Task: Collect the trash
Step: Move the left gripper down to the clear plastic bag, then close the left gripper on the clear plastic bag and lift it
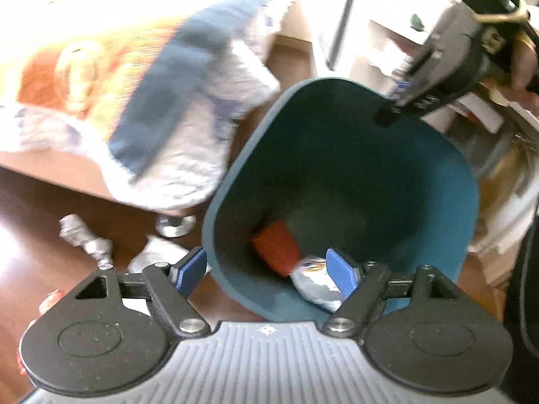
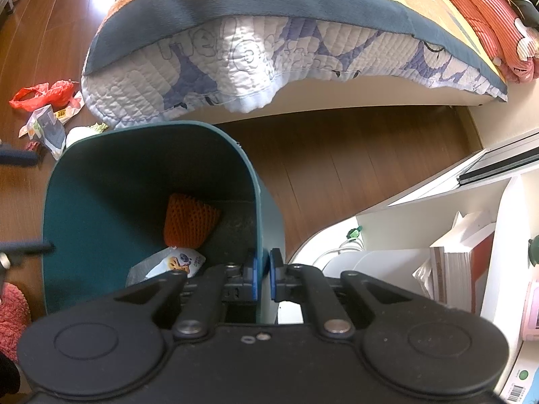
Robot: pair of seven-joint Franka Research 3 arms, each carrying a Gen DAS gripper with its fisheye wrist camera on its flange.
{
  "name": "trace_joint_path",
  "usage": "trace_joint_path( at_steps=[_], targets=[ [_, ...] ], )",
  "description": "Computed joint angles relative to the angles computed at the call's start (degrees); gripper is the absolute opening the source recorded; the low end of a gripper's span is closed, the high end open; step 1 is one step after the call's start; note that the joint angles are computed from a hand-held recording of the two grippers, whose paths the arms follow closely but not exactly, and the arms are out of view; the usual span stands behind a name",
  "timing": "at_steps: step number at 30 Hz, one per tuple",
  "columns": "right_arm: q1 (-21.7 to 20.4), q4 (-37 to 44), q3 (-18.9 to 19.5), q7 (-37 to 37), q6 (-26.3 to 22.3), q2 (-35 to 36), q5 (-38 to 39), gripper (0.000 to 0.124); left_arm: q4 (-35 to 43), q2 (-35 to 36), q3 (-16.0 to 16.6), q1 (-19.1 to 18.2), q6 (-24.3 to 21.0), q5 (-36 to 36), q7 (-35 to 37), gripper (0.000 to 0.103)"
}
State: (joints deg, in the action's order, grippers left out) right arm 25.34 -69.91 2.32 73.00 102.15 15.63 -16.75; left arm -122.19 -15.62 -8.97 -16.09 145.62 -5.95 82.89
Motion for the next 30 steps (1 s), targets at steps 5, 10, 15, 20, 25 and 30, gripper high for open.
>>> trace_joint_path(
  at_steps=[5,10,15,20,25,30],
  targets=[
    [0.0,0.4,0.0,-0.2,-0.2,0.2,0.2,0.006,-3.3,-2.3,-0.2,3.7,-1.1,4.7,-8.6,0.078],
    [0.0,1.0,0.0,-0.4,-0.8,0.4,0.4,0.006,-8.3,-4.2,-0.1,8.4,-2.9,10.0,-19.9,0.079],
    [0.0,1.1,-0.2,0.2,-0.7,0.6,0.4,0.006,-12.4,-3.8,-0.6,13.9,-5.9,18.1,-33.7,0.079],
    [0.1,0.9,-0.2,0.6,-0.4,0.6,0.2,0.006,-12.7,0.2,1.7,15.4,-7.4,19.9,-37.8,0.079],
    [0.1,0.3,-0.1,0.6,-0.1,0.1,0.0,0.006,-12.2,4.5,3.6,15.3,-4.6,16.2,-35.5,0.079],
    [0.1,0.0,0.0,0.5,0.2,-0.1,0.0,0.006,-9.5,8.3,2.8,15.5,-6.2,17.7,-35.0,0.079]
  ],
)
